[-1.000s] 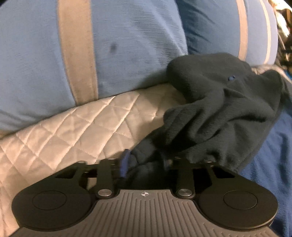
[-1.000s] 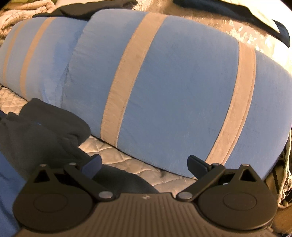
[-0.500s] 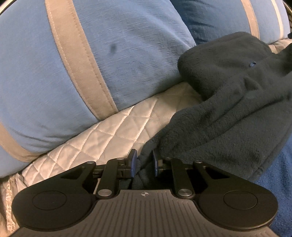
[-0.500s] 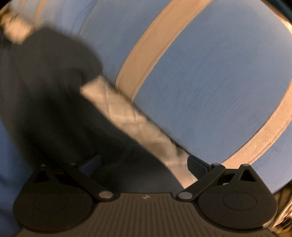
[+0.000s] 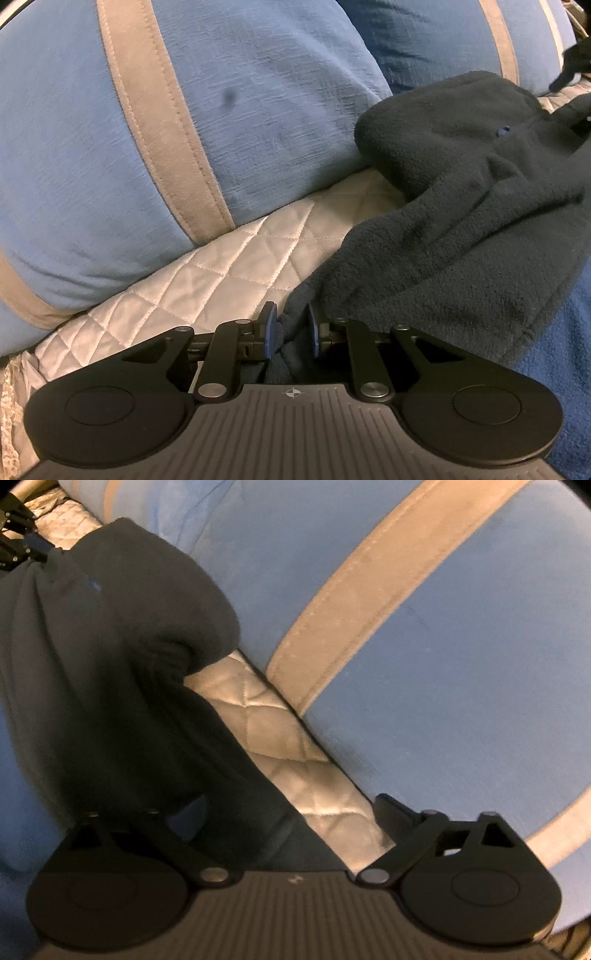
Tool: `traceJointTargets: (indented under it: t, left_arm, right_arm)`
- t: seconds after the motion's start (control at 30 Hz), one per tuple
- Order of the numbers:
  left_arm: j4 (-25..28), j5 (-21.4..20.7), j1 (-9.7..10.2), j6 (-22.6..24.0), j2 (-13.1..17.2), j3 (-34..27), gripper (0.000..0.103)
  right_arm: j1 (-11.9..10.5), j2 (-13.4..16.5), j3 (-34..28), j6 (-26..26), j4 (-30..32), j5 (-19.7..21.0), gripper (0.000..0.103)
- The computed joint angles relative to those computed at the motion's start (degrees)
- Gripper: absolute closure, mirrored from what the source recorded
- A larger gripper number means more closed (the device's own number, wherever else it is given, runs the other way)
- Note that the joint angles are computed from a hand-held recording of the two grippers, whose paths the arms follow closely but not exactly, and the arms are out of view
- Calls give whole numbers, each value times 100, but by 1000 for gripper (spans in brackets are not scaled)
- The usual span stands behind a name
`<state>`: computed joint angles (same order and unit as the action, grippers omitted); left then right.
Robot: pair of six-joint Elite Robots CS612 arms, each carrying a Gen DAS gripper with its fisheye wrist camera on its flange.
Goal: Fold clothes
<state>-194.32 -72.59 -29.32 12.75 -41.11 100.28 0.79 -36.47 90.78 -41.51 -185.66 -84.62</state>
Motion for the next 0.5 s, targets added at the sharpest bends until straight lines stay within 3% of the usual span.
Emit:
traceJointTargets:
  t: [0.03, 0.07, 0.1, 0.17, 0.2, 0.3, 0.4, 0.5]
  left_arm:
    - [-14, 27, -7, 45, 9, -6, 84]
    - [-47, 72, -20, 86, 20, -9, 84]
    - [-78, 117, -33, 106, 30, -9, 84]
    - [-144, 241, -60, 168, 56, -21, 85]
    - [-196, 387, -86, 267, 79, -38, 86]
    - [-354, 853, -175, 646, 169, -124, 87]
    - [-590, 1248, -240, 1114, 318, -285, 87]
    - [-580, 1372, -245, 1282, 430, -470, 88]
  right_arm:
    - [-18, -10, -32, 21, 148, 145, 19]
    - [-55, -45, -38, 58, 336, 377, 30]
    - [-102, -92, -41, 104, 588, 638, 59]
    - [-176, -167, -61, 175, 1060, 1039, 80]
    - [-175, -186, -43, 174, 1089, 1034, 86]
    - [-96, -186, 38, 207, 698, 580, 95]
    - [1, -90, 46, 160, 82, 62, 95]
    - [128, 20, 25, -68, -380, -403, 95]
